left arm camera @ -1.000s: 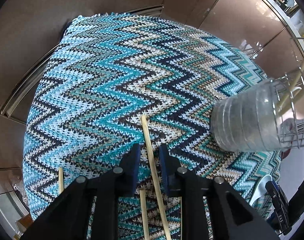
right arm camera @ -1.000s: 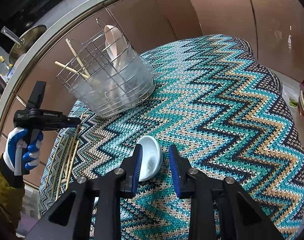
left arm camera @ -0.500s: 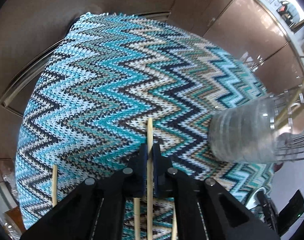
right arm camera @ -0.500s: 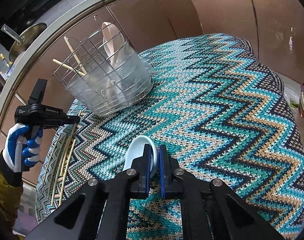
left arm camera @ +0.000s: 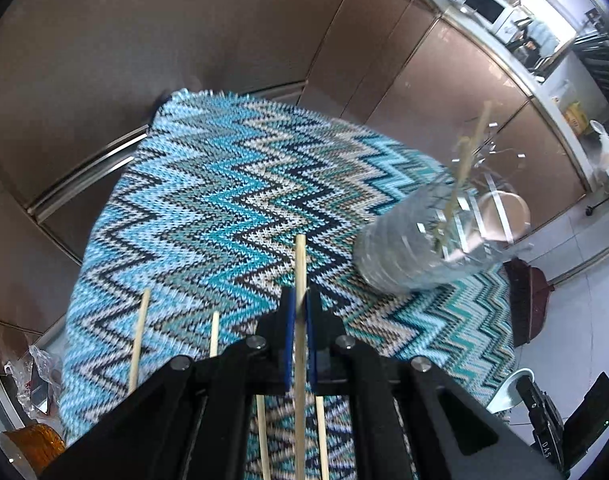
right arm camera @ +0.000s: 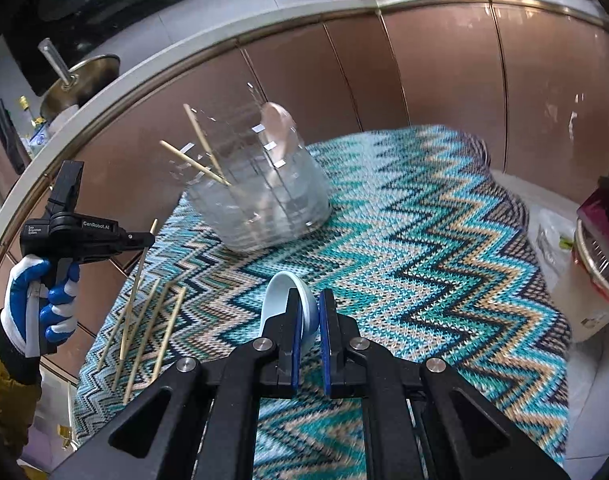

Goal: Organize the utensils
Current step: 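Close left tool on the chopstick while right tool grips the white spoon, then lift chopstick with left tool while right tool carries white spoon over the holder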

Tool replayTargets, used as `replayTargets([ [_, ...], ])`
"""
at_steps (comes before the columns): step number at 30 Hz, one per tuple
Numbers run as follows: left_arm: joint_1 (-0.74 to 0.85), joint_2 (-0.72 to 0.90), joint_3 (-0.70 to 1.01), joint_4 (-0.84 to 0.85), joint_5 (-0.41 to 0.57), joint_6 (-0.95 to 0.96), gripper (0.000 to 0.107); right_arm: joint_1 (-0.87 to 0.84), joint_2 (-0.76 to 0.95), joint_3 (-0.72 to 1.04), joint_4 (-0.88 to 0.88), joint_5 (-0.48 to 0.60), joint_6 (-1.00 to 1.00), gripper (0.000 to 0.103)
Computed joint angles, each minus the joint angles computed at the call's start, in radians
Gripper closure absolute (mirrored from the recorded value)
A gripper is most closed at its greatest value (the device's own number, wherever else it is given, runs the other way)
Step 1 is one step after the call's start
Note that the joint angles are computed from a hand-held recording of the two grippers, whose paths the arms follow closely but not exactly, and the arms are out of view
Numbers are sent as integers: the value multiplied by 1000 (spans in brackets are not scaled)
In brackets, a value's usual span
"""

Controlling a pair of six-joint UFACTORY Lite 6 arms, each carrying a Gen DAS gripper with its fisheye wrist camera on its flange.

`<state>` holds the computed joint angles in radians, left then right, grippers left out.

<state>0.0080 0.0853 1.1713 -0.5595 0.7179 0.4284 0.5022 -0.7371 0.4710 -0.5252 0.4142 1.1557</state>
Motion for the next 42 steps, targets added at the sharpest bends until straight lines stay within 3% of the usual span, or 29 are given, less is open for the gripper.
replayTargets([
  [8, 94, -250, -109, -55, 113, 74, 102, 444, -102, 103, -308, 432, 420, 95],
  [15, 243, -446, -144, -133, 271, 172, 102, 866, -26, 262, -453, 827, 644, 95],
  [23, 530, -606, -102, -305, 510, 336, 102, 1137, 187, 506, -533, 1089, 704, 95],
  [28, 723, -641, -38, -423, 655, 420, 102, 1183, 283, 629, -566, 1150, 656, 95],
  [33, 754, -633, 16, -476, 683, 417, 102, 1168, 310, 676, -588, 1158, 609, 95],
  [37, 630, -607, 77, -476, 590, 344, 102, 1077, 306, 698, -590, 1111, 528, 95],
  [42, 318, -539, 199, -390, 330, 171, 102, 855, 292, 718, -589, 977, 376, 95],
])
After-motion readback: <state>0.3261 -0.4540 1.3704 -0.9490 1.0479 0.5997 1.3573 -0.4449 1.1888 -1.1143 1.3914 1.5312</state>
